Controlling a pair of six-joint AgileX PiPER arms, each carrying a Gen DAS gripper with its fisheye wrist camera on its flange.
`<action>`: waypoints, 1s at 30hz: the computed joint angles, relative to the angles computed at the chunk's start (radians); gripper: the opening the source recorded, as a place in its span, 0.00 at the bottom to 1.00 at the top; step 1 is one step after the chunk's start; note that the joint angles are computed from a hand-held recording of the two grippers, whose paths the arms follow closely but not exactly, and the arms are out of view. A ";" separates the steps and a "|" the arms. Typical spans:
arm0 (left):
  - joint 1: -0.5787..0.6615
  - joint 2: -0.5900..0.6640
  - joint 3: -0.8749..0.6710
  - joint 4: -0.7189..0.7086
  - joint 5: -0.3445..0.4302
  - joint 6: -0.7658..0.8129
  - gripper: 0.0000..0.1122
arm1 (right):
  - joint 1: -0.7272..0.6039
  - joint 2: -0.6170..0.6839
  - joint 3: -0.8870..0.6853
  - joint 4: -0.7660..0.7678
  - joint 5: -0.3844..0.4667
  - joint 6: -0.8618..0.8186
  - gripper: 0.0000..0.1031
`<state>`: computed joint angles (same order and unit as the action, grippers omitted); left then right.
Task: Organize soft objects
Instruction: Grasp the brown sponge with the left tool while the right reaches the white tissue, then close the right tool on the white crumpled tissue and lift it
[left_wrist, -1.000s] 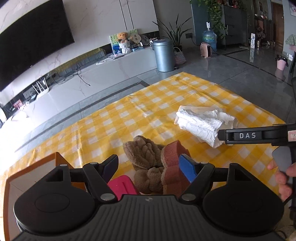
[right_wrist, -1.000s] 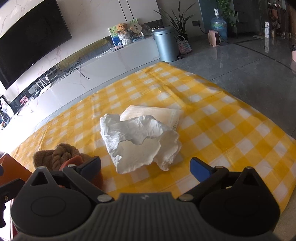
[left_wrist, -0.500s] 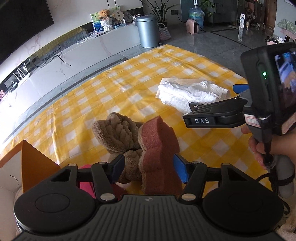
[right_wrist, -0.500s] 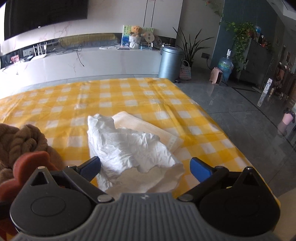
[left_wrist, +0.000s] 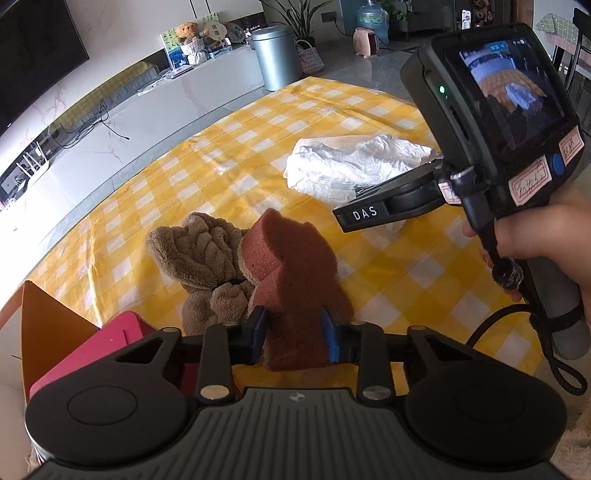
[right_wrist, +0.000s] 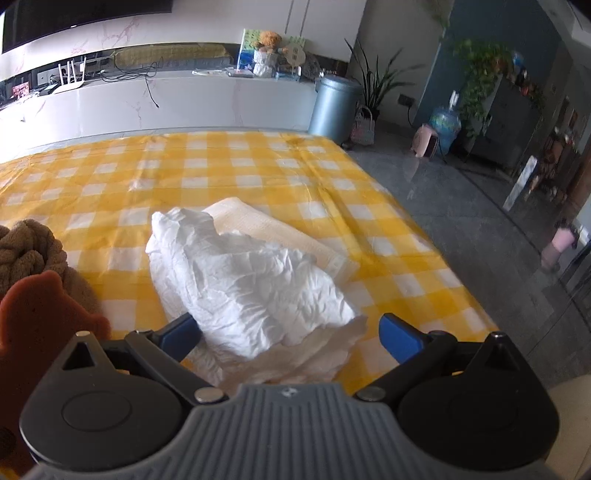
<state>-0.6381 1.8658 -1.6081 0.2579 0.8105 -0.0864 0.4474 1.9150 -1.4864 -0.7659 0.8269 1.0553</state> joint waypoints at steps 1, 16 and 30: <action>0.001 -0.004 0.010 -0.004 -0.009 0.000 0.26 | -0.019 -0.015 0.013 0.045 -0.027 0.001 0.89; 0.035 -0.188 0.214 -0.192 -0.087 0.070 0.03 | -0.252 -0.399 0.359 0.604 -0.330 -0.259 0.16; -0.056 -0.143 0.198 -0.089 -0.024 -0.042 0.49 | -0.076 -0.282 0.271 -0.144 -0.194 0.245 0.97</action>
<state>-0.6939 1.7230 -1.4105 0.1687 0.7860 -0.1286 0.3709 1.6328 -1.2149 -0.9102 0.6330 1.3006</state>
